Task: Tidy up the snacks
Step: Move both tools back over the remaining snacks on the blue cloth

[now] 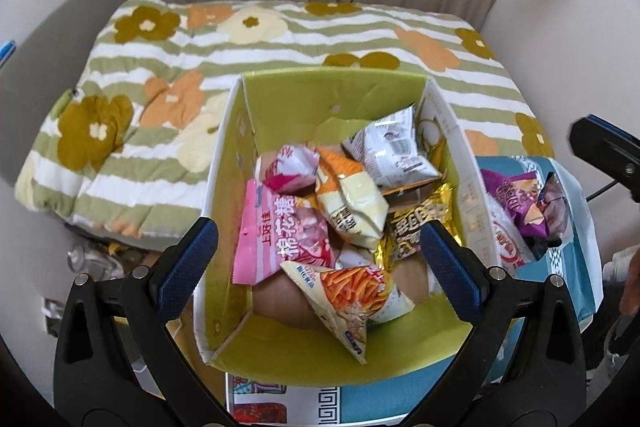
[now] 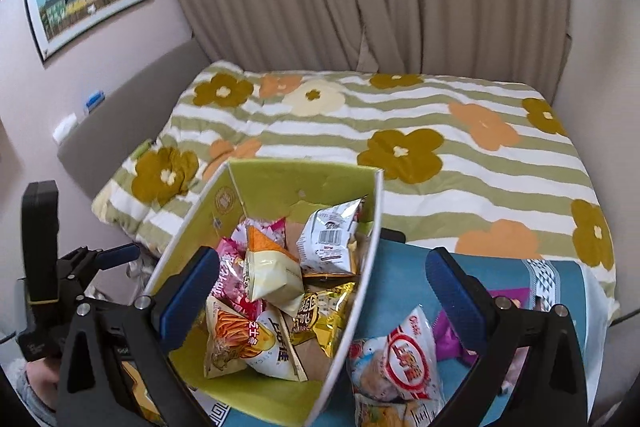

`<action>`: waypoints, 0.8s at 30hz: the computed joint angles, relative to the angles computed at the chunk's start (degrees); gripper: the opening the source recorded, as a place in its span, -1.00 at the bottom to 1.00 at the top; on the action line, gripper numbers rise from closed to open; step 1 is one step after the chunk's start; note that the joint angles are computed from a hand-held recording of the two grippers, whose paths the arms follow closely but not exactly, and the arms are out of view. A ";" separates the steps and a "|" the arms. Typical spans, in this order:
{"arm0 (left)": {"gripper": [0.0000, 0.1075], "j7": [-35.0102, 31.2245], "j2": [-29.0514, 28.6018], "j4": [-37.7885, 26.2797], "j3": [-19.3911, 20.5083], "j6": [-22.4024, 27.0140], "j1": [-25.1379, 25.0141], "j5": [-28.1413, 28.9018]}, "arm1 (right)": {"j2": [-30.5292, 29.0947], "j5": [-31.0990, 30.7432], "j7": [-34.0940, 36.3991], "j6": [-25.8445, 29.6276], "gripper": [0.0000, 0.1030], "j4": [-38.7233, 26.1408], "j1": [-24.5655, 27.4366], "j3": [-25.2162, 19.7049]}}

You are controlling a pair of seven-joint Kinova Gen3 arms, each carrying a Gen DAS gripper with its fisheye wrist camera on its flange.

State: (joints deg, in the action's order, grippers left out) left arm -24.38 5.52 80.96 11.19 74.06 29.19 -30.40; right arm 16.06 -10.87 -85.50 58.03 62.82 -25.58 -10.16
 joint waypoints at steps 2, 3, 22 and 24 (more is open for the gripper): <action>0.87 1.19 0.43 -1.46 0.59 1.26 1.12 -1.30 | -2.33 -1.53 0.81 -1.40 0.99 2.31 1.87 0.18; 0.87 1.83 0.84 -2.33 0.87 2.06 1.86 -1.99 | -3.29 -1.95 1.09 -1.91 0.99 3.25 2.53 0.32; 0.87 12.28 22.22 -31.88 -4.99 16.18 26.72 -9.47 | -13.17 -21.50 27.90 4.33 0.99 14.68 23.49 10.03; 0.87 14.12 24.53 -34.43 -6.53 17.10 28.73 -8.90 | -12.56 -23.17 31.17 5.49 0.99 15.06 25.52 10.81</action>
State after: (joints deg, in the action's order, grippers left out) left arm -10.26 30.05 46.53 4.66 91.16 57.91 -39.30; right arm 3.50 -34.03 -54.33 63.52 77.88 -0.06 0.65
